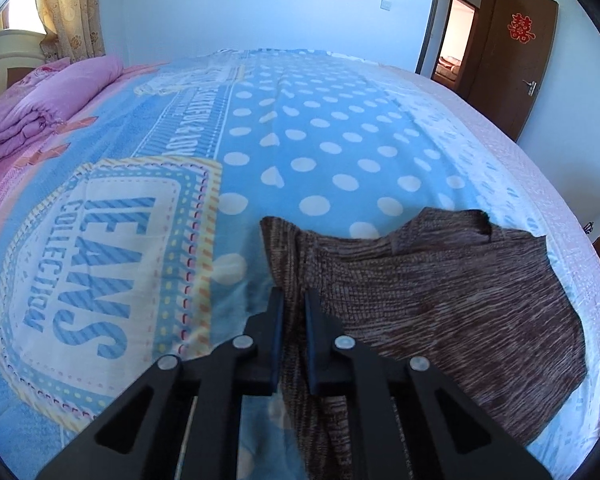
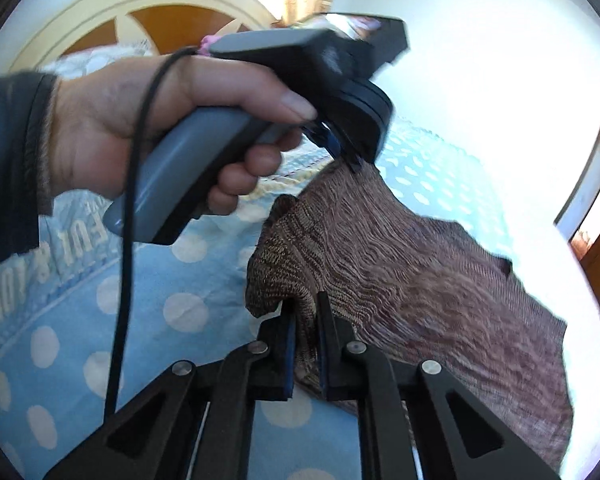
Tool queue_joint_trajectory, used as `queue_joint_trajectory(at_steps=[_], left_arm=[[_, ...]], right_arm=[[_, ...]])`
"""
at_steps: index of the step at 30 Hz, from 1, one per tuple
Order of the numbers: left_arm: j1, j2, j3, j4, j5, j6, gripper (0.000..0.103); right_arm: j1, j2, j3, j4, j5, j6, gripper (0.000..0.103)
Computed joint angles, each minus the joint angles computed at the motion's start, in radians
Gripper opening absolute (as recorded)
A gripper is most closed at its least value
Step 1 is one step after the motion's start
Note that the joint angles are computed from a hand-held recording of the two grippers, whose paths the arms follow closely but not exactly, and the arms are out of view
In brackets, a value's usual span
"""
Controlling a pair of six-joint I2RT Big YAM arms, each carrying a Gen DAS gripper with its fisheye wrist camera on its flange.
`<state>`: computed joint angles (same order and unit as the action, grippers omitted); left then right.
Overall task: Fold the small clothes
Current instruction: 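Lift the held side edge with both grippers and fold it over the sweater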
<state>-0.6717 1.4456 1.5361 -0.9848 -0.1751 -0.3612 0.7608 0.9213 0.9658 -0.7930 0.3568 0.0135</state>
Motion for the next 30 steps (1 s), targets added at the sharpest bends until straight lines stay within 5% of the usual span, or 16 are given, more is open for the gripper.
queue_joint_trajectory(at_steps=[13, 21, 30], left_arm=[[-0.094, 0.063, 0.198, -0.045, -0.035, -0.076, 0.01], [-0.17, 0.145, 0.324, -0.049, -0.035, -0.077, 0.01], [-0.235, 0.257, 0.469, -0.056, -0.026, -0.066, 0.01]], right_arm=[[-0.324, -0.171, 0.023, -0.057, -0.429, 0.15, 0.007], [-0.531, -0.223, 0.01, -0.095, -0.604, 0.113, 0.007], [-0.863, -0.239, 0.017, -0.197, -0.888, 0.02, 0.007]])
